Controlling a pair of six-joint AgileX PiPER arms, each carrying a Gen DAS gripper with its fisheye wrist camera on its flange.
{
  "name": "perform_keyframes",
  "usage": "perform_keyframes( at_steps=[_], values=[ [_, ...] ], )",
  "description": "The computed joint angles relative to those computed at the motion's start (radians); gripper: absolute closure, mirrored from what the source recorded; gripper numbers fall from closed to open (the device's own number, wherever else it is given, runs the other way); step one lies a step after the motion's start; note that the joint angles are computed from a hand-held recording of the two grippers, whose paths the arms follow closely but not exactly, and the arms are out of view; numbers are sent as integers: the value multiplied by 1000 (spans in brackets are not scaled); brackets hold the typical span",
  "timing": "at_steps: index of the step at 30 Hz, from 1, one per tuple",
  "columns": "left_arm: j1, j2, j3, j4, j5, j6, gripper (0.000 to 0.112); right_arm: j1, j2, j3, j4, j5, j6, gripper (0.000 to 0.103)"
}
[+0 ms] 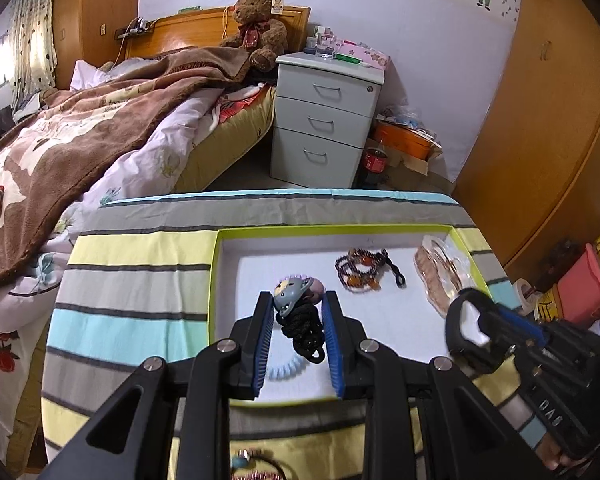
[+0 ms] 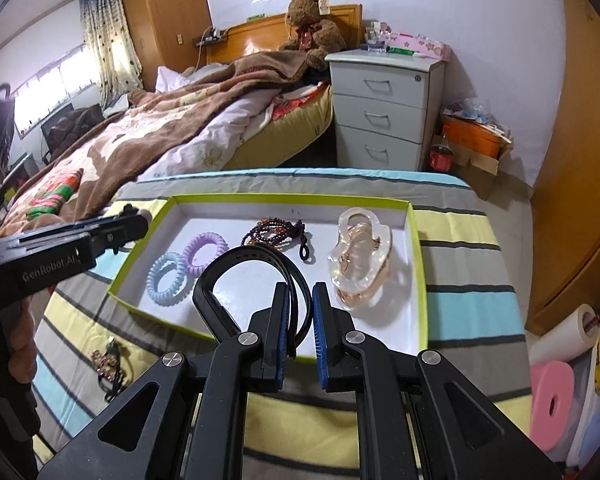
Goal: Organize jewelry
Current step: 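Carry the black clip with the left tool while the right tool carries the watch band to the box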
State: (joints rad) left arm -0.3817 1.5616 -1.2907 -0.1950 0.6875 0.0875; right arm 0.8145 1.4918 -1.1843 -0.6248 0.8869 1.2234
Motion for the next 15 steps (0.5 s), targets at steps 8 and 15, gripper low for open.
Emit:
perform_keyframes(
  at_steps=[8, 15],
  values=[
    [26, 124, -103, -32, 12, 14, 86, -54, 77, -34, 52, -45, -62, 91],
    [29, 201, -153, -17, 22, -4, 86, -86, 136, -68, 85, -57, -113, 91]
  ],
)
